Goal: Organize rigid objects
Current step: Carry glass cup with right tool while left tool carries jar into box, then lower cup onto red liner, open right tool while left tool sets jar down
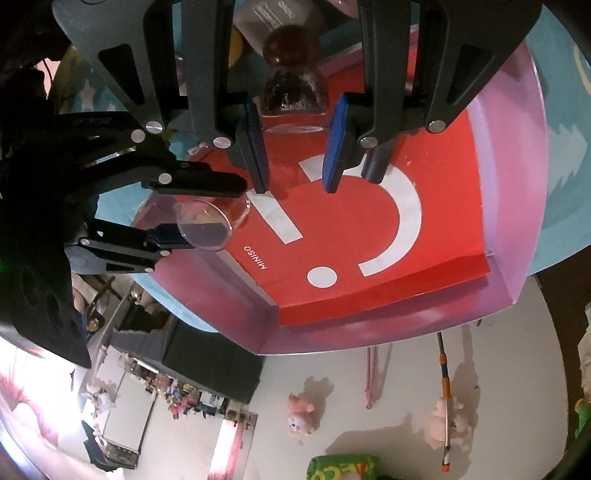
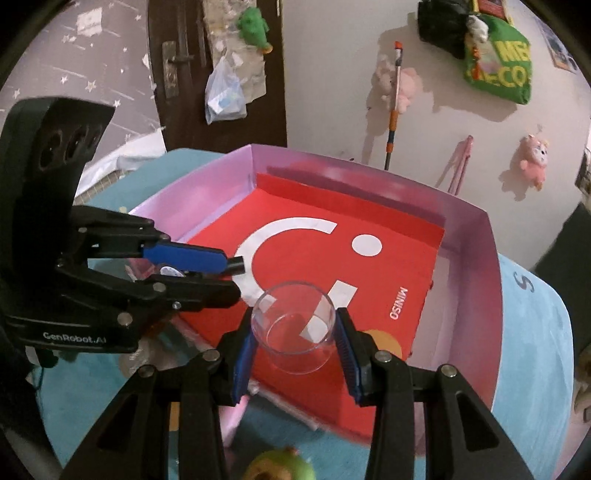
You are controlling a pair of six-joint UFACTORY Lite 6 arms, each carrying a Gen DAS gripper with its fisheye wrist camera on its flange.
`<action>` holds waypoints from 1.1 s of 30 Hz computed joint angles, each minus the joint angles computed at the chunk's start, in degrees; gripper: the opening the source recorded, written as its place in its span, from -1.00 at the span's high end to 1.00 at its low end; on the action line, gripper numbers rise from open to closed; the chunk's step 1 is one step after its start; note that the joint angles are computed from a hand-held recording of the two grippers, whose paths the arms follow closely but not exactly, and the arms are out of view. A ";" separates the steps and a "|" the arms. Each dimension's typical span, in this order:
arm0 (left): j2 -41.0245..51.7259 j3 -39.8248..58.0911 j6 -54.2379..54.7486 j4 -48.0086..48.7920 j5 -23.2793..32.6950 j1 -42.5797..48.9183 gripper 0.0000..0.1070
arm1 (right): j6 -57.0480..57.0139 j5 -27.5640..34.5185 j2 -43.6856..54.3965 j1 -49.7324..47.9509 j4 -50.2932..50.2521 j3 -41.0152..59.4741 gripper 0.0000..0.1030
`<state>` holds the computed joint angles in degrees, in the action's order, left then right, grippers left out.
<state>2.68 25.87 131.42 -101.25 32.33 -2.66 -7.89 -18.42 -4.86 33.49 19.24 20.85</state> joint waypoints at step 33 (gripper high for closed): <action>10.81 9.48 -1.30 -0.53 -1.70 -4.33 0.94 | 17.66 -0.60 9.76 -6.28 -24.16 5.15 0.23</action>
<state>13.49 35.36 130.12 -101.79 30.62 -6.99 9.76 -19.02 4.90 27.21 -4.93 26.00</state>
